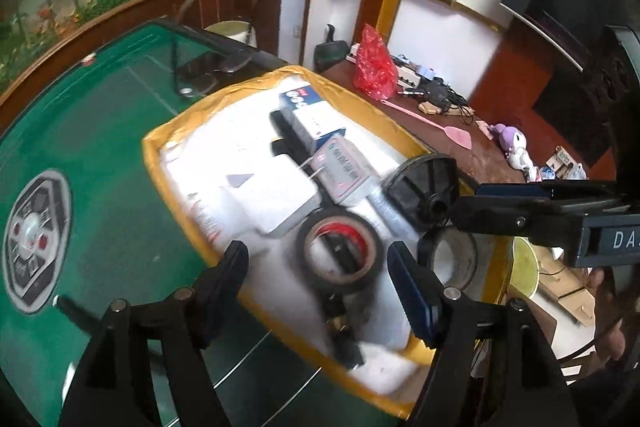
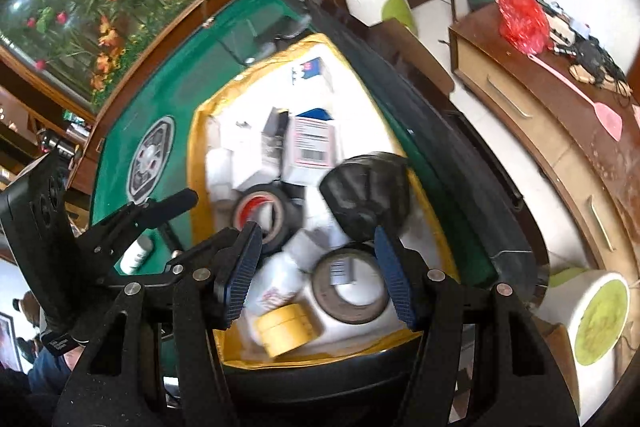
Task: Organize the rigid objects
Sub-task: 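Lower both tape rolls into the tray and open both grippers, then grasp the black marker with the right gripper while the left grasps the white plastic bottle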
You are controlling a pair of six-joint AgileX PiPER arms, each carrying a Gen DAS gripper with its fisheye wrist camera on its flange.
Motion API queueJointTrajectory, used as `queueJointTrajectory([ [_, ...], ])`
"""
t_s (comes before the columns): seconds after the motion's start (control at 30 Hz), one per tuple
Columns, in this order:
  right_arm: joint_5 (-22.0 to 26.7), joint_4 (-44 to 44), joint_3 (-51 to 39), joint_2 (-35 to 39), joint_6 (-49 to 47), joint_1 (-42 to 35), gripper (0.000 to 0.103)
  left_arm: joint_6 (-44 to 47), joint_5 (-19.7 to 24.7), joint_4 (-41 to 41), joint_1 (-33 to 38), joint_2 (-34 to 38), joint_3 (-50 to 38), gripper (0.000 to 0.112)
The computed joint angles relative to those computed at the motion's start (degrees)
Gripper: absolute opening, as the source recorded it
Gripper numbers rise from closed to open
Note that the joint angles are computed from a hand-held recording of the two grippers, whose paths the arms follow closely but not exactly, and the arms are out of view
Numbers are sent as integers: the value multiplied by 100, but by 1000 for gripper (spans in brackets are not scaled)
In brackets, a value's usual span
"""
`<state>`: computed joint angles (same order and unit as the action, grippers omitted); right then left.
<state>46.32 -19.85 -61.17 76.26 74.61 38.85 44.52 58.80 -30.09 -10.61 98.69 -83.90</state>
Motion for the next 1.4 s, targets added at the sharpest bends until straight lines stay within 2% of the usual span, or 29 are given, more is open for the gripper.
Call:
queueJointTrajectory([
  [0.27,-171,83,-616,670,-97,404,59,384,55,-69,945,-302,342,73],
  [0.37,-245,207,-934,1005,-269,520,59,604,83,-63,1499,-340,404,73],
  [0.5,-252,360,-1249,1338,-453,661,59,1151,-273,12,2229,-449,630,73],
  [0.63,-151,478,-1505,1581,-621,779,59,1580,-459,90,2763,-216,543,73],
  [0.9,118,464,-1724,1711,-602,886,59,1931,-820,566,2585,322,374,73],
  [1.0,177,417,-1717,1709,-538,925,59,1802,-947,778,2429,493,342,72],
  [1.03,185,406,-1721,1709,-529,934,59,1770,-1005,708,2408,556,331,68],
  [1.07,176,405,-1725,1711,-542,938,59,1765,-1009,616,2442,560,349,55],
  [1.13,188,453,-1799,1769,-648,931,59,1371,-756,641,2477,725,139,38],
  [1.3,240,882,-2503,2333,-1546,851,59,1018,-717,598,2739,512,419,35],
  [1.4,619,1368,-3478,3052,-2537,738,59,1064,-615,540,2993,341,635,35],
])
